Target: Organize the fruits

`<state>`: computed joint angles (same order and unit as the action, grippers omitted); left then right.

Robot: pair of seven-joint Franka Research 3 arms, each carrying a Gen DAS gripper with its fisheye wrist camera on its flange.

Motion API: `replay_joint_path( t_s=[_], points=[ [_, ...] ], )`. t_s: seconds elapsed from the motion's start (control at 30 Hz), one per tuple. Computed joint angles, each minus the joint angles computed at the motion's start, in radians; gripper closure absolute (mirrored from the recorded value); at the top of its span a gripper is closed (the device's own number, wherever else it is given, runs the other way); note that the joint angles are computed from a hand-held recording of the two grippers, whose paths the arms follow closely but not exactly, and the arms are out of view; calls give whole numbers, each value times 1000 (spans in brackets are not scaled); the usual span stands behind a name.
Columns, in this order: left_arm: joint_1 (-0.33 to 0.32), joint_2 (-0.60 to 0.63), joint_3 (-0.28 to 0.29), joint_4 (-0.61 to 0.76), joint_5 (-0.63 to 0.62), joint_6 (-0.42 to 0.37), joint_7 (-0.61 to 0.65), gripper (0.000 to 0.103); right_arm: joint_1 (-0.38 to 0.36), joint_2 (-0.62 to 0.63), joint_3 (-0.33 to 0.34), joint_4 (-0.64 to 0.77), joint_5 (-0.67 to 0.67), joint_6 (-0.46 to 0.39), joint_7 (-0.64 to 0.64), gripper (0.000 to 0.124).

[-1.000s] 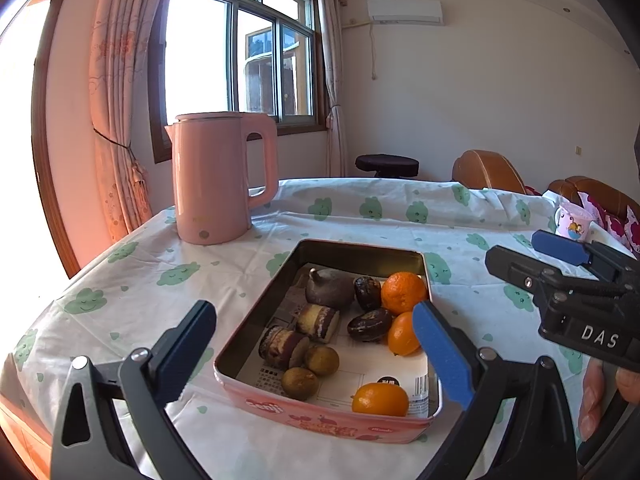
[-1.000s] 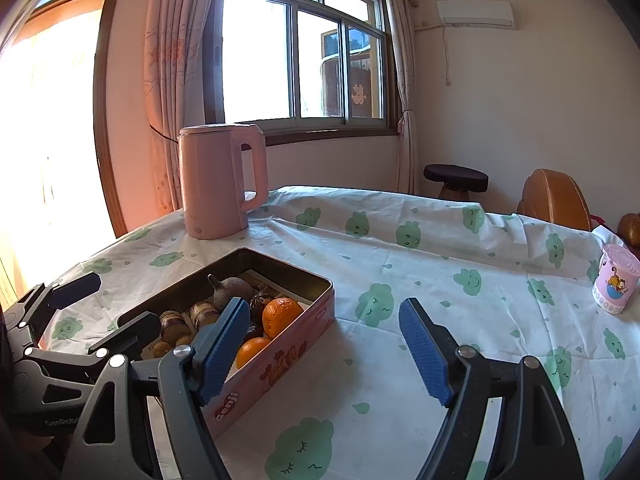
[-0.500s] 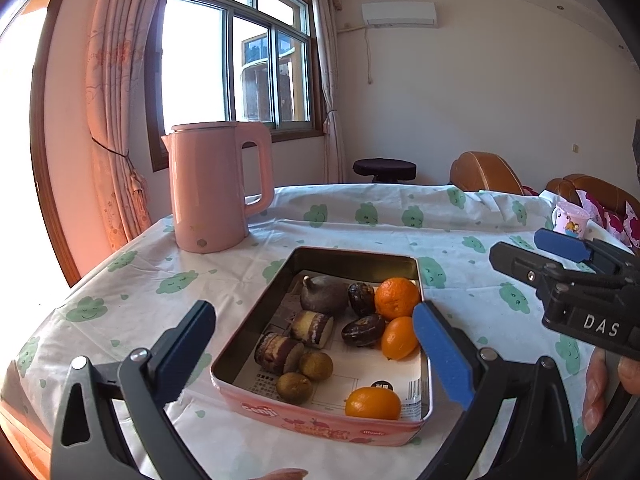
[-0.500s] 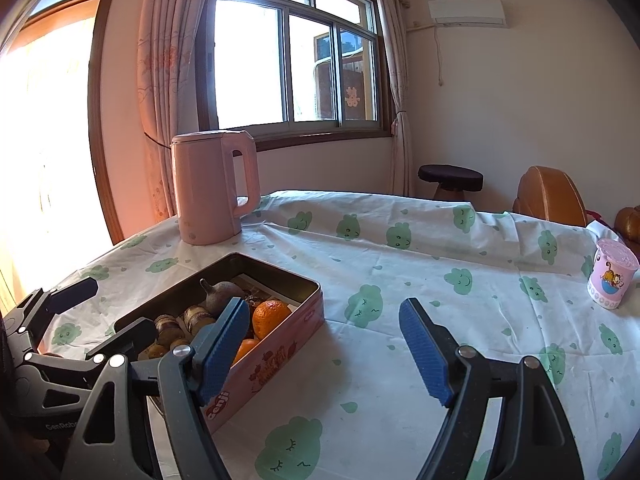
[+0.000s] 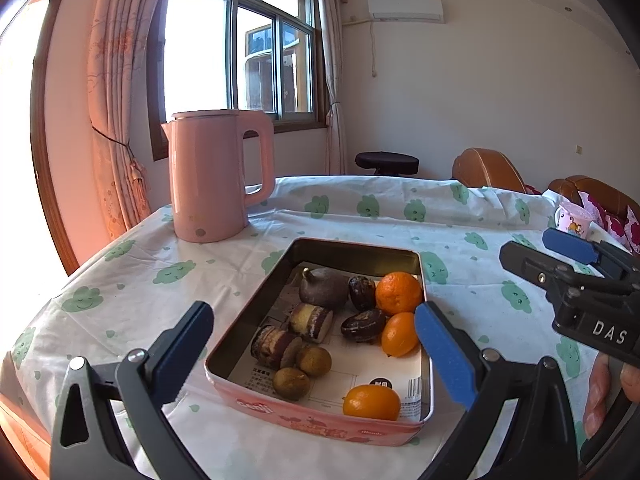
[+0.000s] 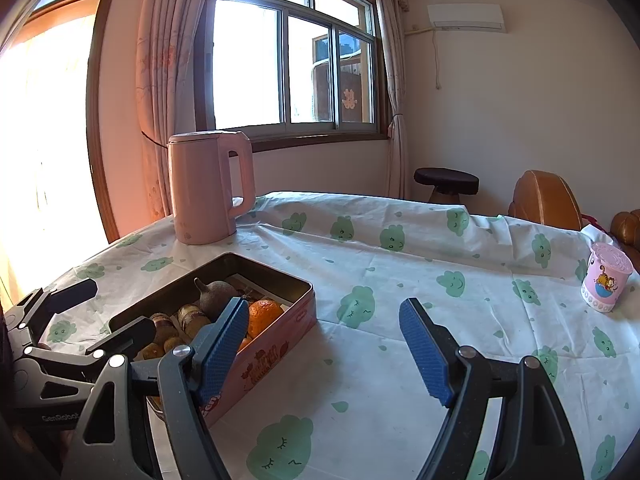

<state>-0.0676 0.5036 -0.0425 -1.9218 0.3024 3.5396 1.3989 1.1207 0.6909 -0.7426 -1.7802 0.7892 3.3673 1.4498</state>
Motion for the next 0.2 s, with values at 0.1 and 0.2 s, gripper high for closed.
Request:
replay_joint_path(
  t_s=[0.1, 0.2],
  points=[
    [19, 1, -18, 0, 18, -3, -8, 0, 3, 1, -3, -1, 3, -1, -1, 45],
    [12, -2, -11, -5, 19, 6, -3, 0, 3, -4, -4, -8, 5, 2, -3, 45]
  ],
)
